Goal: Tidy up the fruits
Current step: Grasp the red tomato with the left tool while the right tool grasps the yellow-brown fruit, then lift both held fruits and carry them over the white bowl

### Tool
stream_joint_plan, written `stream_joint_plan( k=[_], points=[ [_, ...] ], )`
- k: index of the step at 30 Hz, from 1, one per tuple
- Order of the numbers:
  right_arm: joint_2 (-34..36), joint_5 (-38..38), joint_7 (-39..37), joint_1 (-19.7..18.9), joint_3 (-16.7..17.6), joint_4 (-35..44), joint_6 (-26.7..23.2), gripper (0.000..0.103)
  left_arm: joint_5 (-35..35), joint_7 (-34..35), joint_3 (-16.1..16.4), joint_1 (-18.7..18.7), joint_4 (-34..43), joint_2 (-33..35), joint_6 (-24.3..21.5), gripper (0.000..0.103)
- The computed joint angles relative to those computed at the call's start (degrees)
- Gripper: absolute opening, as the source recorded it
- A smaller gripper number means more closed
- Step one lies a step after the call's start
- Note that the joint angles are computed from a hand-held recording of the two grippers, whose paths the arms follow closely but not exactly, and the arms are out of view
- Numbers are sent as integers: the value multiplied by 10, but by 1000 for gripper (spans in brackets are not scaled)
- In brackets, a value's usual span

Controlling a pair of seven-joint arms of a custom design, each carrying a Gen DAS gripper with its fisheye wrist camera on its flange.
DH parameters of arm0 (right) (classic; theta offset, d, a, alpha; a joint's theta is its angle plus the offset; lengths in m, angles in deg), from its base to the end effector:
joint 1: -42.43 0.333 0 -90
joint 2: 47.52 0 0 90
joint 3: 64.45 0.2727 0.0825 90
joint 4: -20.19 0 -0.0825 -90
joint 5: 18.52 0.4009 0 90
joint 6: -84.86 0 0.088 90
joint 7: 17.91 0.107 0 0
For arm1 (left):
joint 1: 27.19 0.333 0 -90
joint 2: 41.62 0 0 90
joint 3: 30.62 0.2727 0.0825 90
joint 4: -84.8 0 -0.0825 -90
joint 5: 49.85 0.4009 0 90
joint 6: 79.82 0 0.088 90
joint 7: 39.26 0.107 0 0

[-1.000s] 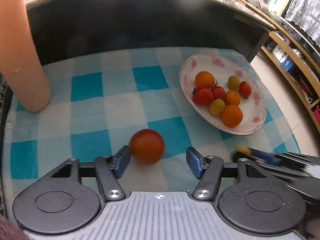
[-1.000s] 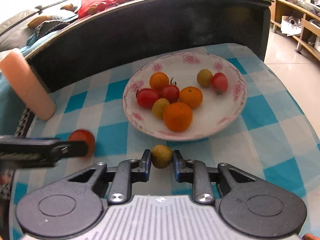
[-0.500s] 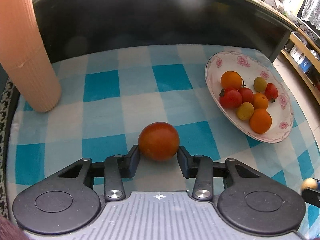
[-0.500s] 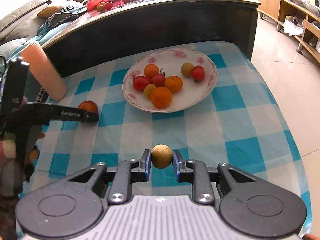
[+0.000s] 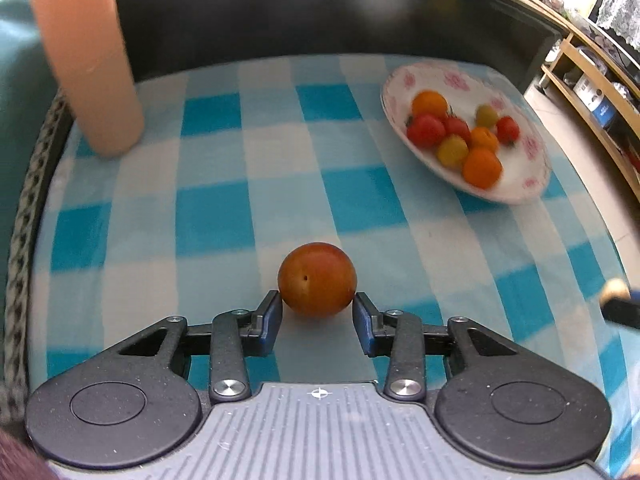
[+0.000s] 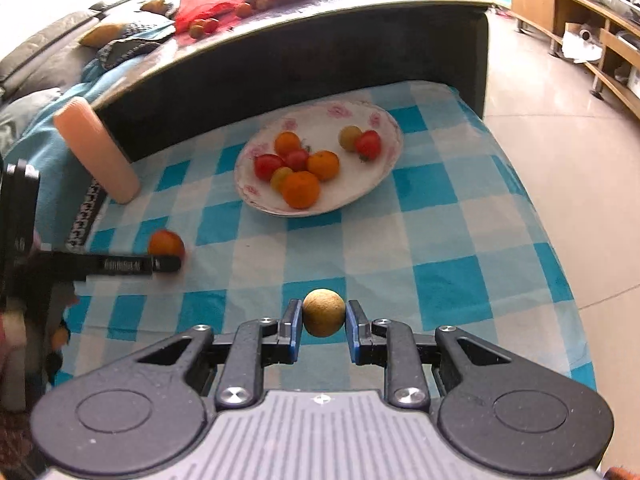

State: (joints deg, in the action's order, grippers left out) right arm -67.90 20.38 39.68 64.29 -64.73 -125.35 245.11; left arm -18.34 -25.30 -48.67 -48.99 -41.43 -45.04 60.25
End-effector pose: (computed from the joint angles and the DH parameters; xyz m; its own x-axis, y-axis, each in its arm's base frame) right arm 0.4620 0.1512 0.4085 0.4223 -0.8797 -0.2184 -0.7587 -0.2112 -0.6163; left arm 0.4328 -0.3613 0.3847 0.2321 -0.9697 0.0764 -0.8400 -0.2394 -0.4869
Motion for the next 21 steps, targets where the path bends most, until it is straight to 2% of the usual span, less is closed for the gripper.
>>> stream_joint_plan(
  k=[5, 7, 8, 10, 17, 21],
  points=[
    [-11, 15, -30, 11, -8, -5, -20, 37, 14, -19, -12, -13, -4, -13, -37, 49],
    [-15, 21, -39, 13, -10, -6, -25, 37, 12, -27, -11, -13, -13, -20, -21, 64],
    [-17, 25, -45, 14, -11, -7, -27, 37, 15, -31, -12, -12, -13, -18, -19, 64],
    [-20, 29, -51, 14, -11, -9, -30, 37, 27, -29, -13, -12, -1, -6, -32, 64],
    [-6, 24, -44, 3, -5, 1, -40, 37, 18, -11, -8, -16, 9, 11, -31, 65],
    [13, 11, -33, -4, 2, 14, -46, 37, 21, -27, -3, -13, 0, 9, -23, 59]
  ],
)
